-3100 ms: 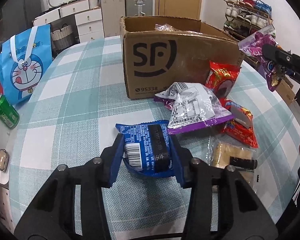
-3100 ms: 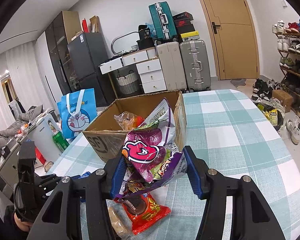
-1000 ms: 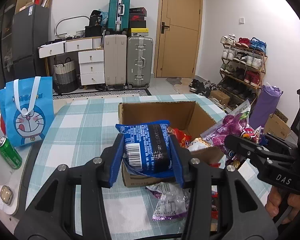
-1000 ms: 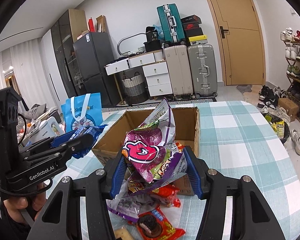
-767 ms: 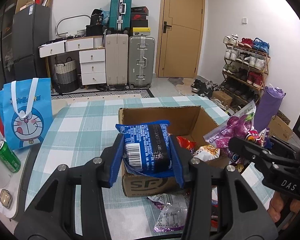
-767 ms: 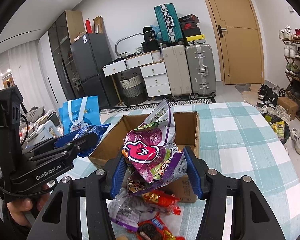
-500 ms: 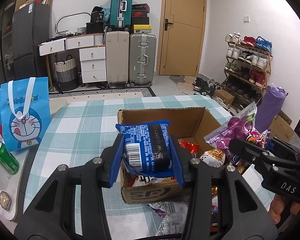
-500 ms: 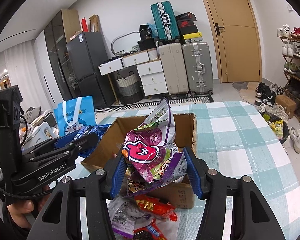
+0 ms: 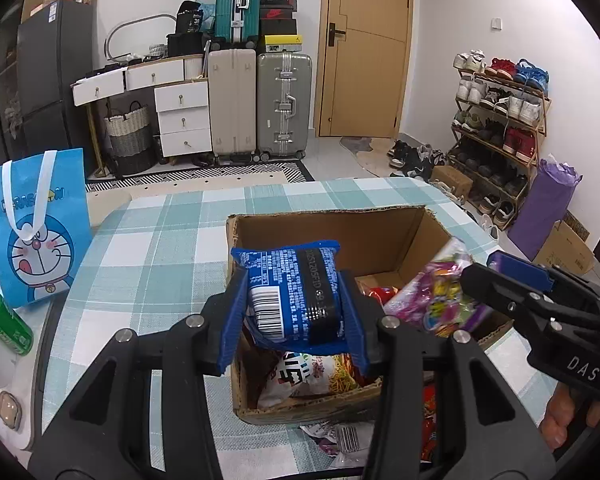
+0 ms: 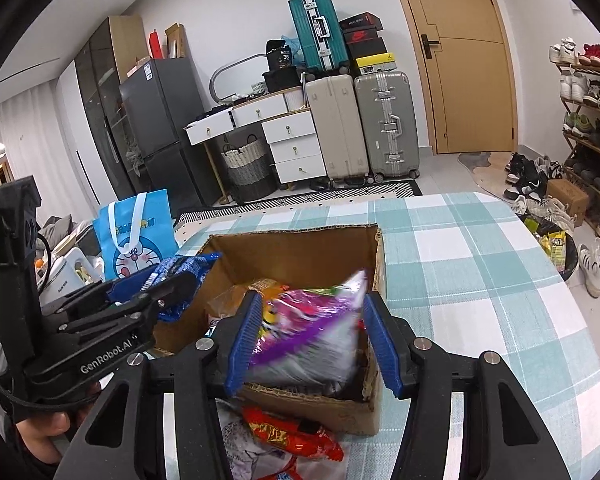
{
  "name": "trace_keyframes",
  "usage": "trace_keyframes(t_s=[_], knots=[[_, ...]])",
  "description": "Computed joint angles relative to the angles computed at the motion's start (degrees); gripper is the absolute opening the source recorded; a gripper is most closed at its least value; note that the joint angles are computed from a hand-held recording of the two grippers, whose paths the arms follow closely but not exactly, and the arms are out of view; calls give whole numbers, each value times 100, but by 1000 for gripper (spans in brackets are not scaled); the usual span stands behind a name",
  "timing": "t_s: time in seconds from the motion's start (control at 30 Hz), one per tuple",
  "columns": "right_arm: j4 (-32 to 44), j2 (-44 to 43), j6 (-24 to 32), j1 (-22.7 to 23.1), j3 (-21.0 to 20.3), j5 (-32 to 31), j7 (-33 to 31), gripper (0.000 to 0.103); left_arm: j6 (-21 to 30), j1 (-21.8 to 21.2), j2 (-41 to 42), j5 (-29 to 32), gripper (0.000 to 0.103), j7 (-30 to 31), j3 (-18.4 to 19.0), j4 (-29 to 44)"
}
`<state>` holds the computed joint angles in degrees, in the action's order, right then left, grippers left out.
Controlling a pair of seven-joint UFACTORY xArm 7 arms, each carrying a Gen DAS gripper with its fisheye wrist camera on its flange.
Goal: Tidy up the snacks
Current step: 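Carry the blue pack and purple bag over the cardboard box with both tools, then open both tools to drop the snacks into the box, then move the right tool down to the red Oreo pack on the table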
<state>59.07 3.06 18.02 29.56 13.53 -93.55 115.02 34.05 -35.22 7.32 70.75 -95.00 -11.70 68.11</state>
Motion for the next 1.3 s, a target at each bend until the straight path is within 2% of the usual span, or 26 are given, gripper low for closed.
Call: trace_keyframes(t_s=[0.13,0.27,0.37,0.4,0.43,0.47,0.53,0.6,0.67,0.7,0.8,0.87,0.9,0.93,1.3], knots=[[94,106,-4,12,-21,179,-237,53,-114,19,105,-75,41,72,37,53],[33,33,11,40,-23,66,-192,54,-90,-21,200,-175,43,236,77,109],[-54,-61,18,43,3,26,-163,54,-63,-60,210,-284,60,298,97,105],[-98,-107,59,51,21,16,-158,55,-43,-74,183,-264,72,270,107,80],[-147,-151,74,49,31,-3,-136,59,-10,-93,135,-219,83,218,106,32],[-191,-190,77,46,44,-41,-73,69,25,-114,66,-127,84,129,97,-37],[-284,-276,61,33,69,-206,156,81,95,-128,-50,-114,84,115,25,-135],[-395,-373,81,30,104,-311,311,87,167,-114,-138,-272,85,237,-59,-219],[-505,-447,24,19,124,-198,225,101,281,-134,-242,-365,85,245,-142,-330],[-559,-483,25,13,135,-171,215,102,303,-137,-293,-370,85,206,-179,-399],[-767,-615,138,22,195,21,58,102,324,-146,-488,-380,86,75,-305,-651],[-884,-685,111,6,213,103,3,102,417,-154,-577,-377,93,-9,-401,-773],[-953,-721,87,0,222,171,-32,102,480,-171,-642,-340,101,-108,-458,-862],[-995,-728,69,-9,232,188,-16,102,544,-191,-714,-235,102,-270,-518,-955],[-1572,-1054,98,2,394,400,47,103,663,-261,-999,-226,102,-794,-909,-1407]])
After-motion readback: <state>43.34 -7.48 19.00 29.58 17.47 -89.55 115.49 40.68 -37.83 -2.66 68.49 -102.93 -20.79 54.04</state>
